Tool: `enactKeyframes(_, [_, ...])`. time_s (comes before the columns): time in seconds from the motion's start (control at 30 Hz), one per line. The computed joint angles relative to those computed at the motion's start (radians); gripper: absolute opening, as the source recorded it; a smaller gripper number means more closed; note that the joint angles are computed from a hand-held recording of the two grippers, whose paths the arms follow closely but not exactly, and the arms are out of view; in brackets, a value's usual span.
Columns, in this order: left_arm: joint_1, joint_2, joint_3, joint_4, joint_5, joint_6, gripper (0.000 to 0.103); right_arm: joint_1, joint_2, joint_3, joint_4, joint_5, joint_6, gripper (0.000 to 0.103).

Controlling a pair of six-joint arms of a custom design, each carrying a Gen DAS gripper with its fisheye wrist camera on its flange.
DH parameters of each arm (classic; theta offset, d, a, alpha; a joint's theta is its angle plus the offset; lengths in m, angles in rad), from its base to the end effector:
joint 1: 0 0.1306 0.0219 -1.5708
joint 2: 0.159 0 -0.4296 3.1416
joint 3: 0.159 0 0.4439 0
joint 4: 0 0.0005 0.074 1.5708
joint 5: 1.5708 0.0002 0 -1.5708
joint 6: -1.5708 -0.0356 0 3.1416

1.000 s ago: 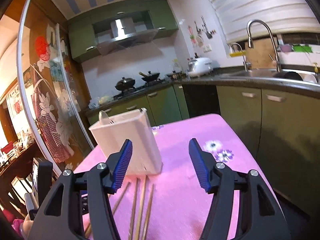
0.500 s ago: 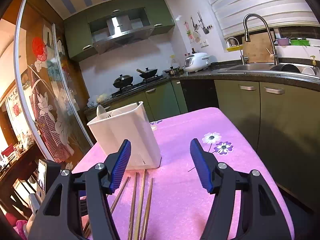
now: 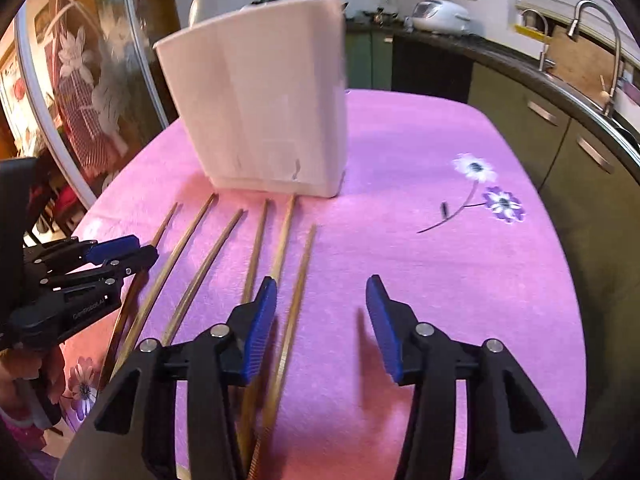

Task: Organize utensils
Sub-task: 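Close the left tool on a wooden chopstick while the right tool grasps another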

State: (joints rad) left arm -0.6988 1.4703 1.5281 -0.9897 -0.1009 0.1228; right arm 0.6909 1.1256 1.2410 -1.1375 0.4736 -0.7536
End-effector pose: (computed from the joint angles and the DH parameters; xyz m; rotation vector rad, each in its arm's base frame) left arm 0.4271 -0.3548 0.4972 0.6724 2.4172 -0.2153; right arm 0.3163 0.2398 0.5036 0.2409 2.4211 0.0121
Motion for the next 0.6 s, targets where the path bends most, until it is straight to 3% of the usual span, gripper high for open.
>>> enactKeyframes(0.1, [-0.001, -0.002, -0.003, 0.005, 0.001, -0.004, 0.028, -0.012, 0.046, 0.032, -0.030, -0.031, 0.004, 0.032])
enactKeyframes(0.37, [0.006, 0.012, 0.014, 0.000, 0.025, -0.004, 0.028, -0.035, 0.104, 0.067, -0.077, -0.073, 0.021, 0.027])
enactKeyframes(0.47, [0.003, 0.019, 0.021, -0.002, 0.018, -0.001, 0.028, -0.025, 0.123, 0.090, -0.110, -0.051, 0.031, 0.026])
enactKeyframes(0.6, [-0.006, 0.018, 0.020, 0.002, 0.005, 0.002, 0.028, -0.051, 0.128, 0.105, -0.120, -0.097, 0.046, 0.027])
